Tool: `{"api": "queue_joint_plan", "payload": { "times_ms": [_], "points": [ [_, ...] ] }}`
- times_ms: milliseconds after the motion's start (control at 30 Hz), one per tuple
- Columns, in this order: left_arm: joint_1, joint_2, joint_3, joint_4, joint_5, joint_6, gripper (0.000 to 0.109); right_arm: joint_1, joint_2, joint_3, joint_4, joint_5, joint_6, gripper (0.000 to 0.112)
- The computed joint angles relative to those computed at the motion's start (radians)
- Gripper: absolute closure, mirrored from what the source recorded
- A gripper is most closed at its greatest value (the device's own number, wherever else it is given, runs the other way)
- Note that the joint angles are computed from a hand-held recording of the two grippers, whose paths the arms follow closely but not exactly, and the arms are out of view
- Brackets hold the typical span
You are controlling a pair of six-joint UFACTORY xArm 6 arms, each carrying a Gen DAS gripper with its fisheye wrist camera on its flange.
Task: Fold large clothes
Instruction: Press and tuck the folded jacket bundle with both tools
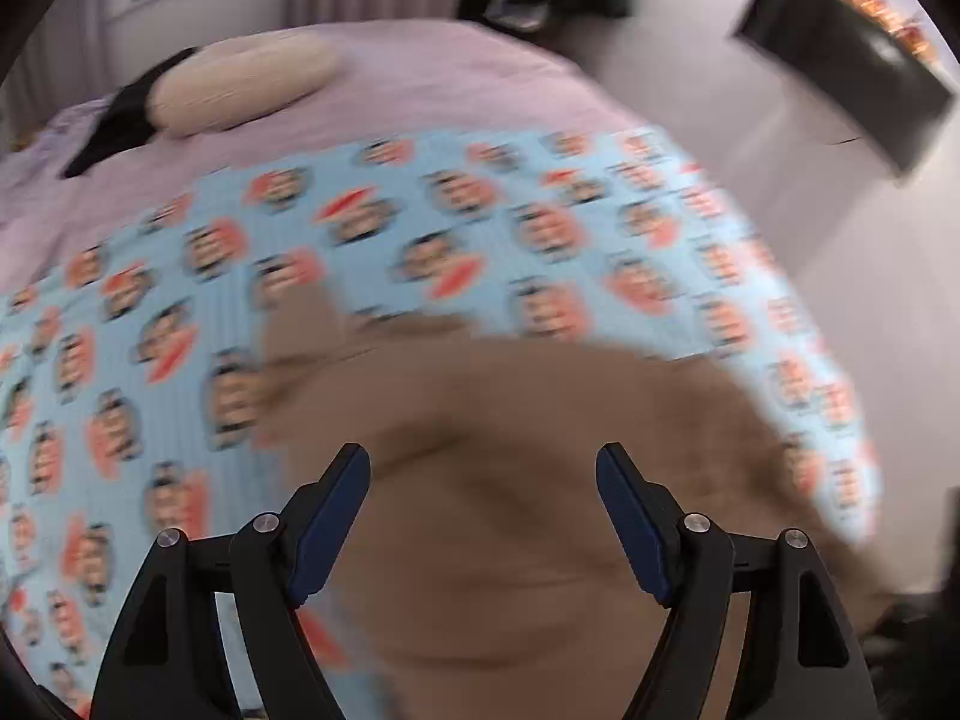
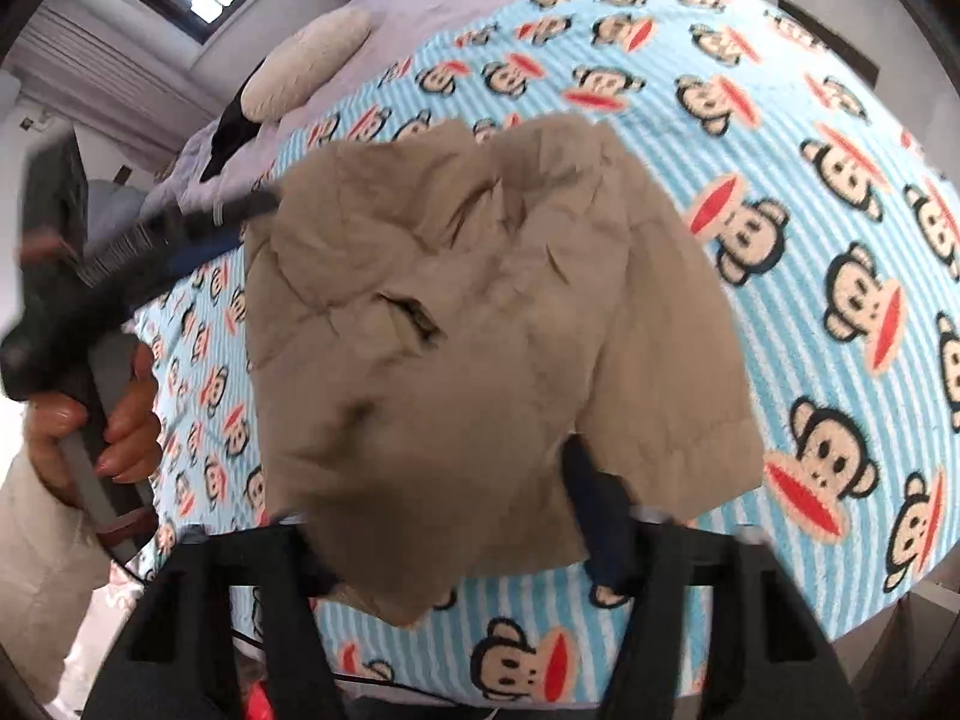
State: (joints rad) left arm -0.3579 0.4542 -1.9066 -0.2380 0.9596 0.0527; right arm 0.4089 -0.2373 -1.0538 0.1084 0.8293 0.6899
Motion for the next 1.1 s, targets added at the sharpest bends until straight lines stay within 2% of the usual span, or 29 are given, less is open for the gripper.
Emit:
{"api": "queue_joint_plan", "payload": {
  "times_ms": [33,67,133,267,400,500,600,633,733,767,833,933,1033,1067,1100],
  "points": [
    [0.008,0.003,0.014,0.027,-0.009,-0.01,0.031,0.003,0.008,-0.009,-0.011,-0.001,0.005,0.094],
    [0.018,0.014,0.025,0.052,-0.017,-0.024,0.031,0.008,0.011,-0.012,-0.046,-0.005,0.035,0.099],
    [0.028,0.039,0.025,0.004,-0.025,-0.007,0.031,0.016,-0.012,0.002,-0.112,-0.007,0.089,0.102],
    [-0.013,0.094,-0.044,-0.01,-0.031,-0.001,0.031,0.032,-0.075,0.036,-0.234,0.069,0.224,0.103],
    [-0.09,0.187,-0.182,0.051,-0.027,-0.023,0.031,-0.007,-0.145,0.14,-0.21,0.093,0.253,0.103],
    [-0.142,0.293,-0.341,0.127,0.017,-0.09,0.031,-0.088,-0.186,0.237,-0.085,0.052,0.167,0.102],
    [-0.168,0.389,-0.5,0.195,0.098,-0.137,0.031,-0.17,-0.217,0.282,0.077,0.045,0.049,0.097],
    [-0.169,0.392,-0.502,0.201,0.099,-0.147,0.031,-0.195,-0.242,0.285,0.095,0.058,0.035,0.091],
    [-0.164,0.398,-0.503,0.2,0.098,-0.164,0.031,-0.261,-0.332,0.258,0.04,0.104,0.019,0.071],
    [-0.165,0.395,-0.498,0.204,0.094,-0.166,0.031,-0.286,-0.337,0.234,0.034,0.096,-0.018,0.054],
    [-0.165,0.385,-0.476,0.208,0.079,-0.167,0.031,-0.332,-0.307,0.189,0.101,0.057,-0.132,0.041],
    [-0.167,0.38,-0.47,0.222,0.08,-0.184,0.031,-0.377,-0.122,0.074,0.341,-0.018,-0.376,0.041],
    [-0.167,0.385,-0.484,0.228,0.092,-0.193,0.031,-0.387,0.094,-0.051,0.541,-0.052,-0.537,0.041],
    [-0.168,0.39,-0.494,0.232,0.1,-0.195,0.031,-0.384,0.168,-0.104,0.577,-0.045,-0.545,0.056],
    [-0.171,0.405,-0.521,0.248,0.117,-0.207,0.031,-0.379,0.223,-0.148,0.571,-0.038,-0.524,0.078]
  ]
}}
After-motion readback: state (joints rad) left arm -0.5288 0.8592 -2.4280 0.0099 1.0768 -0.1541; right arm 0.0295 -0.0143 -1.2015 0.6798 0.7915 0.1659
